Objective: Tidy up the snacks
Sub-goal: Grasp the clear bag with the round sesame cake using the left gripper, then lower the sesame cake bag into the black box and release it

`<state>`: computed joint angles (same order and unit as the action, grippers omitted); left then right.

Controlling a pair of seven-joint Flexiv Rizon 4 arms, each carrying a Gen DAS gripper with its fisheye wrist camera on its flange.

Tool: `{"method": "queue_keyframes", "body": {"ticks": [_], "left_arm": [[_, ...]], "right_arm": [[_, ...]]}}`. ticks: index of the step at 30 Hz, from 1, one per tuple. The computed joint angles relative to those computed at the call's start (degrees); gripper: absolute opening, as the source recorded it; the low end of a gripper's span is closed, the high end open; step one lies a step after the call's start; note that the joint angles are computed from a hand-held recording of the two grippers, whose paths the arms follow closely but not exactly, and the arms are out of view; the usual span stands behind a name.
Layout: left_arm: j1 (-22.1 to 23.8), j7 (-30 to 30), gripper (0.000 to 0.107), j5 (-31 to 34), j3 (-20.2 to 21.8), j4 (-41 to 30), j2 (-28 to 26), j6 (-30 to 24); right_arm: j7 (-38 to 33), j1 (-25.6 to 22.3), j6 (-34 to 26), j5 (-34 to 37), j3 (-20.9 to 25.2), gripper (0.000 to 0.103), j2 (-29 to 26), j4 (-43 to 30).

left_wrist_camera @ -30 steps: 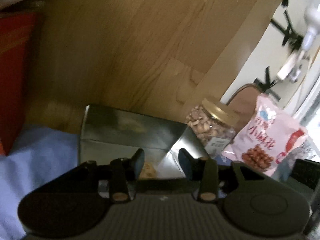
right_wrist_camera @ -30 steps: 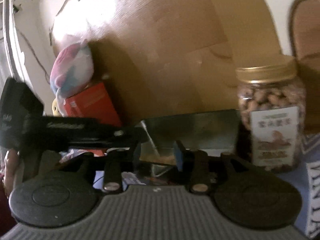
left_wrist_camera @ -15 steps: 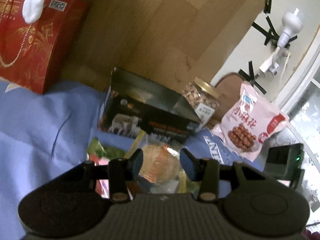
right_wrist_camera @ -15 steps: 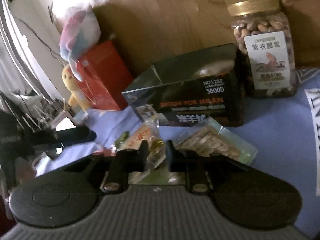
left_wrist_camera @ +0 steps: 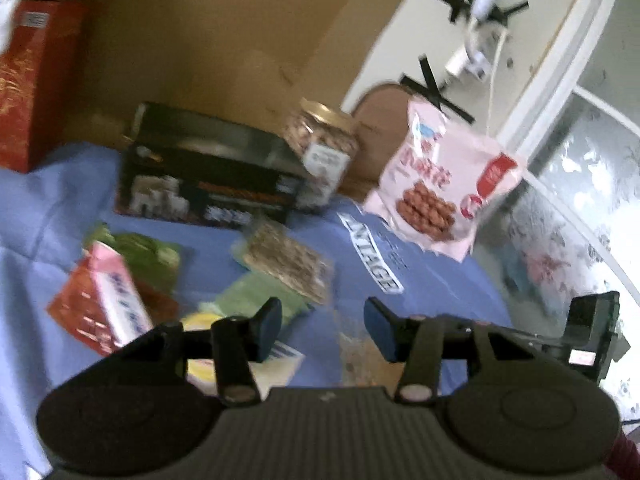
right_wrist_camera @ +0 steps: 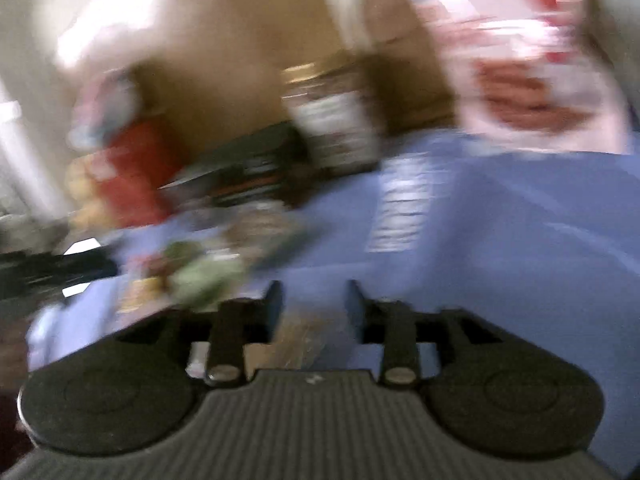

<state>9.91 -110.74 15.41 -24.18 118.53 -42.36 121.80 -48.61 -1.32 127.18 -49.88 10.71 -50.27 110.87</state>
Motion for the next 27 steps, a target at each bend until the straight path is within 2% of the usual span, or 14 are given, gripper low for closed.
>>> {"method": "queue_keyframes", "body": {"ticks": [2,4,5,7,9,11,12,14,15,16,17,18,20,27], "left_arm": [[-1.2,0.72,0.047,-0.58,-0.38,-1.23,-0.66,-2.66],[-1.93,2.09,0.048,-1.4,-1.2,-2.66,-1.65,-6.09],[-2.62,2.91,0.05,-2.29,-1.15,-3.26,-2.04,-7.3],[-4.35,4.59,0.056,-4.85,-0.61,-4.9,-2.87,-10.13],[-2.97,6.54,0.058,-5.64,-3.29,-6.26,-4.76,-12.4],[-2.22,8.5,0.062,-6.62,-5.1,-7.32,-6.55,-13.69],[-3.04,9.11,0.063,-8.14,-4.62,-7.87,-6.8,-15.16],[-4.15,10.39,0.059,-8.9,-4.08,-7.83,-7.51,-13.06],[-3.33,11.38,0.043,-8.41,-5.31,-7.79,-7.96,-13.32],[-2.4,10.85,0.04,-7.42,-6.41,-7.53,-8.33,-12.8],[-3.07,11.87,0.039,-8.93,-5.76,-6.74,-7.1,-12.69],[-5.19,12.08,0.039,-10.11,-3.25,-6.41,-5.36,-12.59],[-7.5,12.3,0.039,-11.2,0.05,-5.01,-2.31,-10.59],[-6.29,11.32,0.039,-10.9,3.0,-4.73,2.14,-6.6]], "right_arm": [[0.71,0.39,4.07,0.73,-1.76,0.045,-0.25,1.75],[4.13,-4.14,6.05,-8.16,-0.13,0.048,-1.6,1.63],[3.06,-4.88,5.97,-9.04,0.55,0.049,-1.59,2.3],[-1.03,-2.52,7.38,-8.41,-2.06,0.052,-0.02,4.84],[-8.22,1.23,8.05,-5.17,-4.27,0.054,1.68,7.52],[-15.88,5.05,8.37,-0.77,-5.43,0.064,2.56,9.35],[-19.28,6.55,8.2,1.09,-5.81,0.064,2.72,9.91],[-25.73,10.16,6.51,5.08,-6.58,0.055,2.77,10.15],[-28.22,11.62,5.85,7.04,-6.82,0.045,2.5,9.97],[-31.49,14.02,6.41,11.17,-7.51,0.035,2.06,9.67],[-33.94,15.91,6.29,14.64,-7.87,0.032,2.05,9.37],[-35.16,16.2,5.35,15.75,-7.34,0.031,2.19,8.65],[-33.43,13.06,3.67,12.27,-4.38,0.031,1.66,6.26],[-34.24,13.56,6.55,12.16,-1.77,0.031,-0.71,-1.87]]}}
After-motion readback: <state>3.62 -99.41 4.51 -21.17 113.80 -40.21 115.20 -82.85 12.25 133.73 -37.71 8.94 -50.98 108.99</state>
